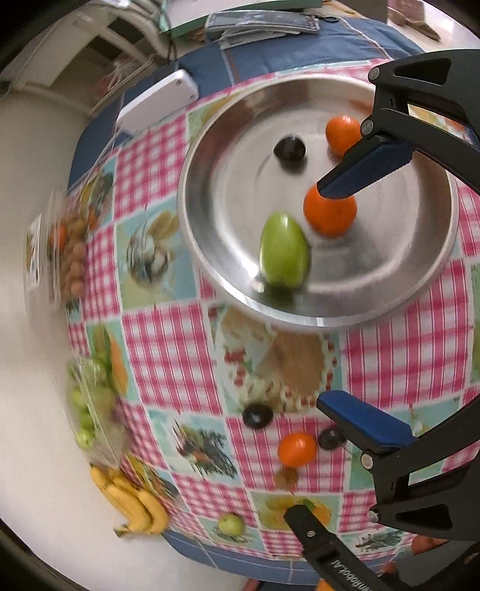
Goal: Organize fruits
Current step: 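Move both grippers away from the bowl toward the fruit on the cloth, then lower the right gripper onto the dark plum and close on it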
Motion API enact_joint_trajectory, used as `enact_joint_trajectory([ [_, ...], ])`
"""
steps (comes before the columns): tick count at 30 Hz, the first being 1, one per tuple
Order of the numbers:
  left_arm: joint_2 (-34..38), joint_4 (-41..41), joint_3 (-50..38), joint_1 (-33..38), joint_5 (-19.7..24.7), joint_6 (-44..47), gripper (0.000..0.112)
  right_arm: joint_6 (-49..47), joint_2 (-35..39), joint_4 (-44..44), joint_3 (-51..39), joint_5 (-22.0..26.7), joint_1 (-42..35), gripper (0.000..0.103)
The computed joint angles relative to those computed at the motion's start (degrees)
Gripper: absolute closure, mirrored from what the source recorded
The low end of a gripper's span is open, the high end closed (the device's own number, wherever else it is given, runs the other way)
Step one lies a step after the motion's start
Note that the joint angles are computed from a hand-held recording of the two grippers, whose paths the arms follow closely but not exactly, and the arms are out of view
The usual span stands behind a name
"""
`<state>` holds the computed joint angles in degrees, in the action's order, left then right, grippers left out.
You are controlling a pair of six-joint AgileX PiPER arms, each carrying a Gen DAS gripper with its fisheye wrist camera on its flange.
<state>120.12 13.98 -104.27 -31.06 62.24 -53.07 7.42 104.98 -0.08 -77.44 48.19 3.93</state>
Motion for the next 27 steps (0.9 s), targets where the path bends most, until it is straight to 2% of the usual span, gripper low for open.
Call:
enact_joint_trajectory([
  [7,-4.3,-1.5,7.4,4.7,-3.8,-1.2,0.009,0.7,1.2,-0.1,-1.0,-0.3,6.2,0.0],
  [15,-7.5,-1.5,13.3,8.9,-6.5,-2.6,0.009,0.7,3.6,0.3,-2.1,-1.0,9.8,0.0],
  [21,-6.3,-2.3,13.8,8.9,-7.6,-1.2,0.009,-0.5,5.6,1.1,-1.8,-3.0,10.7,0.0],
  [27,-2.1,-5.9,12.4,8.2,-7.2,2.4,0.009,-2.5,8.9,4.9,-2.8,-2.5,9.7,0.0],
])
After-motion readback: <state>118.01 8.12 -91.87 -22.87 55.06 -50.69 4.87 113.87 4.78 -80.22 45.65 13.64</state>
